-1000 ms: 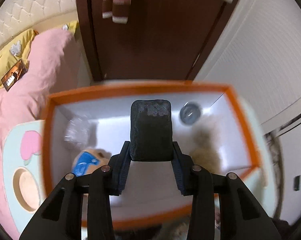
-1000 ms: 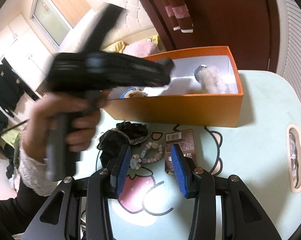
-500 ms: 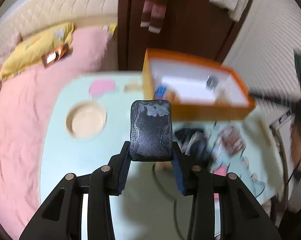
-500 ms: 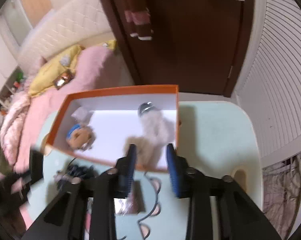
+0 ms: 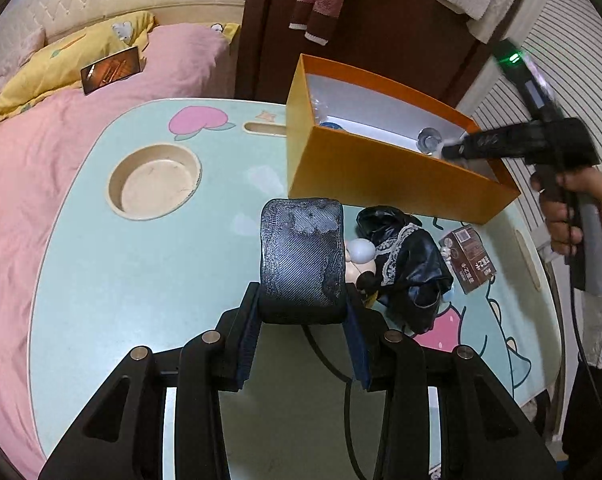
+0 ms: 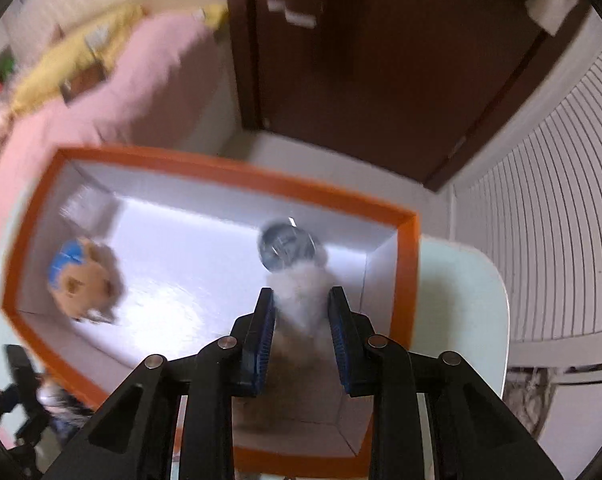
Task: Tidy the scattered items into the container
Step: 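Lift the black pouch onto the table with left while right grasps the white pompom, then carry the white fluffy pompom out of the box and release it on the table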
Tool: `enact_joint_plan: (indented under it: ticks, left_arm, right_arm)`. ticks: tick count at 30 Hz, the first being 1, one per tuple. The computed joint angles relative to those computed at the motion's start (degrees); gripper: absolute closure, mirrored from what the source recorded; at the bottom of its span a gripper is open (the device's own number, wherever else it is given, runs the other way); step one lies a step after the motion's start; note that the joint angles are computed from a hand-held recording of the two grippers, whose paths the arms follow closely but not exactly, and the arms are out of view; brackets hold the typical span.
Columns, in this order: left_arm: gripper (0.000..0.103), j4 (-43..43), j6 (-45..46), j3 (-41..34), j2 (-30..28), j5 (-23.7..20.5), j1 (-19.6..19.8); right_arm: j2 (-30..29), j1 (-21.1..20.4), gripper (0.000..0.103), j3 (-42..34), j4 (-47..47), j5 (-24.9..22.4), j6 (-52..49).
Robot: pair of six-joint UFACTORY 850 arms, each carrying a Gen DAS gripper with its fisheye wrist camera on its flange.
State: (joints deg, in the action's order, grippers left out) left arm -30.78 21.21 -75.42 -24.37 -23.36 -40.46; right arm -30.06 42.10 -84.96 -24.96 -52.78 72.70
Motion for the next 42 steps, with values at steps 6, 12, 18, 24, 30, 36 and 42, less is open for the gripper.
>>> enact_joint_plan:
  ticks: [6, 12, 18, 24, 30, 36, 42]
  left_arm:
    - [0.058, -0.5, -1.5, -0.8, -0.7, -1.1, 0.9]
    - [0.052, -5.7, 3.4, 0.1, 0.7, -0.1, 1.7]
    - [0.052, -6.1, 2.6, -0.4, 0.5, -1.3, 2.4]
    - [0.052, -2.0, -1.4, -2.1, 0.1, -1.6, 2.6]
    - [0.052, -0.6, -2.0, -3.5, -0.2, -2.3, 2.1]
    - [0.052, -0.7, -1.2, -5.1, -1.0, -4.0, 1.4]
    - [0.052, 7.8, -3.5, -12.9, -4.6, -6.1, -1.7]
  right_arm:
    - [0.1, 0.8, 0.081, -0.3, -2.8, -0.3, 1.9]
    - [8.2, 2.7, 0.081, 7.2, -12.8, 8.0, 16.6]
    - [15.2, 7.1, 0.081, 12.1, -19.6, 17.1, 23.4]
    - [12.8, 11.4, 0.081, 12.3, -16.9, 17.8, 24.3]
    - [10.6, 13.3, 0.08, 14.4, -15.3, 21.6, 26.0]
    - [9.0, 14.8, 0.049, 13.8, -19.2, 20.7, 26.4]
    - [12.6, 16.9, 0.044, 17.8, -32.0, 18.9, 41.1]
